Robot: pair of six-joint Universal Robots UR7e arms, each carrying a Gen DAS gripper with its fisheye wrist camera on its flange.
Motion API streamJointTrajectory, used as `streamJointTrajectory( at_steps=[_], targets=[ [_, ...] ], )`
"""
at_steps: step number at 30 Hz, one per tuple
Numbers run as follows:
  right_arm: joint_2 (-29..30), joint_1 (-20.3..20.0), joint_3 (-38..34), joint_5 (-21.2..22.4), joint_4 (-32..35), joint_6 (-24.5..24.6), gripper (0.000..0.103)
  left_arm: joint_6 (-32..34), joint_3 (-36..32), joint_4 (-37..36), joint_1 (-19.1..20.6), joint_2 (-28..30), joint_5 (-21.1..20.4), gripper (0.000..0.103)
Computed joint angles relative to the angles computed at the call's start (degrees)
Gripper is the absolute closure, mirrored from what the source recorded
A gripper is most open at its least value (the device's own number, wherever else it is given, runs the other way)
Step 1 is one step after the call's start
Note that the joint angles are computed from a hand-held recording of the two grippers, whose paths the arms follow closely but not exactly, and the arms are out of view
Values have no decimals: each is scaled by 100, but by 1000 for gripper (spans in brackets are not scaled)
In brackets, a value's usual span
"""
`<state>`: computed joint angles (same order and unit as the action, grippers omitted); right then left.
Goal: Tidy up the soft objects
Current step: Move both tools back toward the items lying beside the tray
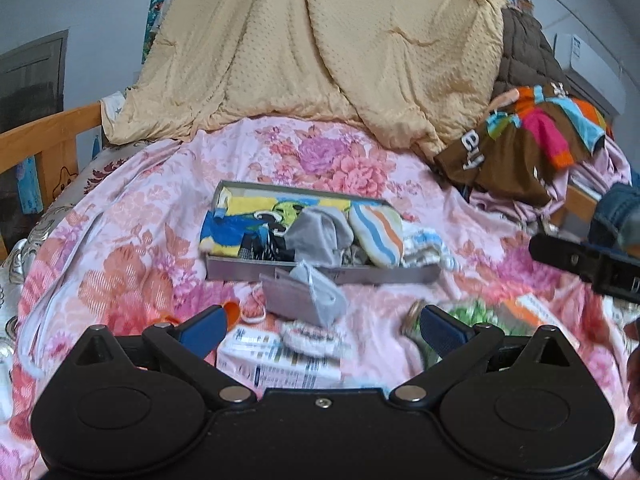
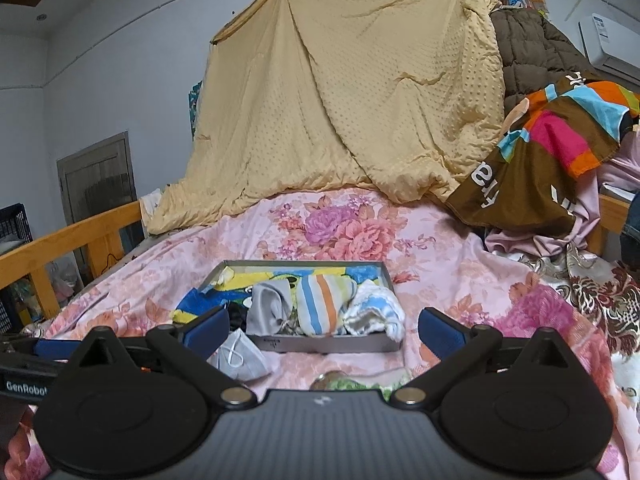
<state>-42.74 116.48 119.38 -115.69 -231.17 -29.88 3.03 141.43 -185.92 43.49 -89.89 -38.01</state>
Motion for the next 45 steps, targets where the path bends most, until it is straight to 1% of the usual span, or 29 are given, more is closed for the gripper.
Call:
streamJointTrajectory(
  at_steps=[3, 9, 15, 20, 23, 26, 38, 45],
  targets=[
    [13, 6, 85, -86, -61, -54, 0, -21, 151, 114, -34, -131, 33, 1],
    [-40, 22, 303, -230, -9, 19, 0, -152, 309, 387, -61, -341, 91, 1],
    [-98, 42, 526, -487, 222, 171, 0, -285, 369, 607, -28, -406, 112, 1],
    [-155, 33, 541, -626, 638, 324, 0, -341, 409, 800, 23, -448, 79, 1],
    [-167, 28, 493, -747, 1040, 387, 0, -362, 431, 894, 64, -447, 68, 1],
    [-137, 39, 440, -855, 1324, 369, 0, -374, 435, 1004, 120, -443, 68, 1],
    [-128, 31, 384, -850, 1817, 369, 0, -441, 449, 1301, 277, -485, 79, 1],
    [-111, 44, 325, -928, 2103, 374, 0, -601, 426, 1669, 331, -525, 119, 1]
  ],
)
